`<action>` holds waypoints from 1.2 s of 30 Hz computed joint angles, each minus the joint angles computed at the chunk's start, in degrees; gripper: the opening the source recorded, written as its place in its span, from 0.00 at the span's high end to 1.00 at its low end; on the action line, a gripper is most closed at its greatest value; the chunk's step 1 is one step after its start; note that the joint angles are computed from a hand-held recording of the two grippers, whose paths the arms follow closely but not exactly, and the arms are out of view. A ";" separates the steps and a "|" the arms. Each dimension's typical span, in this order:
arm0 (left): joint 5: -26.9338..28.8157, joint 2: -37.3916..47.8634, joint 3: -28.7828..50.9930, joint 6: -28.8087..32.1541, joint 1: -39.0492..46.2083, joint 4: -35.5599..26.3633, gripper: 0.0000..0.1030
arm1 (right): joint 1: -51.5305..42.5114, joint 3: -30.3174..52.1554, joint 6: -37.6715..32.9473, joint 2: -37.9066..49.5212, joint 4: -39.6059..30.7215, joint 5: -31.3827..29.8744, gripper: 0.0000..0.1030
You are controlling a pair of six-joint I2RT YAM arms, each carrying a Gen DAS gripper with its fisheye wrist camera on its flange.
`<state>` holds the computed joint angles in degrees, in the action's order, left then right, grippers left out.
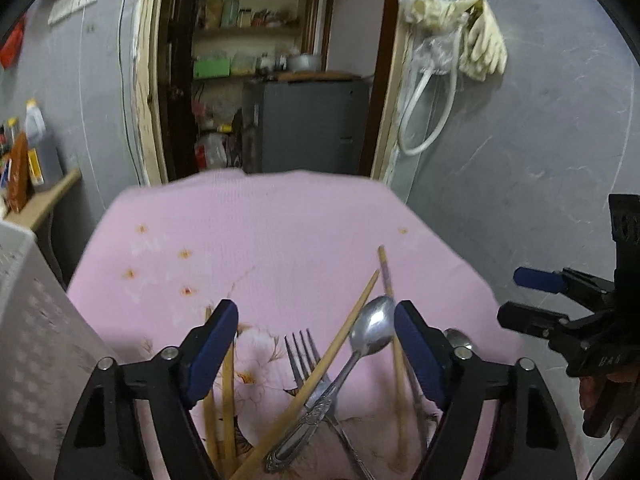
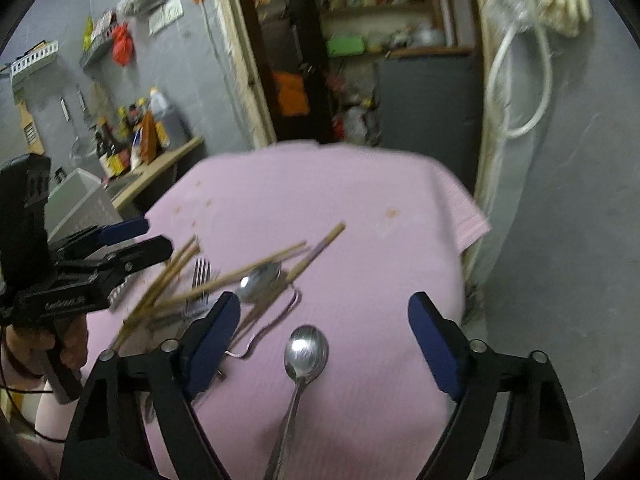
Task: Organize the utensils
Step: 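Grasp the metal fork with the left tool while the right tool grasps a spoon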
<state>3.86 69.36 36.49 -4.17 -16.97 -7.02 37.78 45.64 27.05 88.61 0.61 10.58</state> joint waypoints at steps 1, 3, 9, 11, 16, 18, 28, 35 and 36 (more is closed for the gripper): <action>0.13 1.25 -0.20 -0.13 0.26 0.85 0.27 | -0.36 0.20 -0.43 1.42 0.80 -1.13 0.28; 0.42 3.72 -0.58 -0.47 0.81 2.55 0.29 | -0.85 -0.03 -1.09 4.62 3.42 -3.48 0.35; 2.52 10.23 -0.22 -2.16 2.24 5.89 0.41 | -1.51 1.66 -1.56 12.38 6.81 -8.80 0.56; 3.91 11.80 0.71 -2.68 3.08 4.99 0.46 | -1.26 1.86 -1.53 13.57 7.61 -9.42 0.61; 8.54 14.92 2.25 -3.78 6.36 4.04 0.61 | -1.65 0.52 -0.94 13.58 9.07 -10.06 0.69; 9.66 15.46 2.31 -4.12 6.93 4.44 0.64 | -2.11 -0.14 -0.71 12.98 9.02 -10.44 0.74; 13.68 14.68 2.26 -2.40 7.13 2.67 0.81 | -2.69 2.27 -2.54 13.02 4.66 -13.39 0.82; 14.17 11.78 3.35 -1.47 7.52 -2.17 0.91 | -3.22 9.20 -5.48 14.43 -6.78 -14.21 0.92; 14.36 10.88 3.45 -1.16 7.47 -2.94 0.91 | -3.46 9.34 -5.24 14.41 -7.24 -14.65 0.93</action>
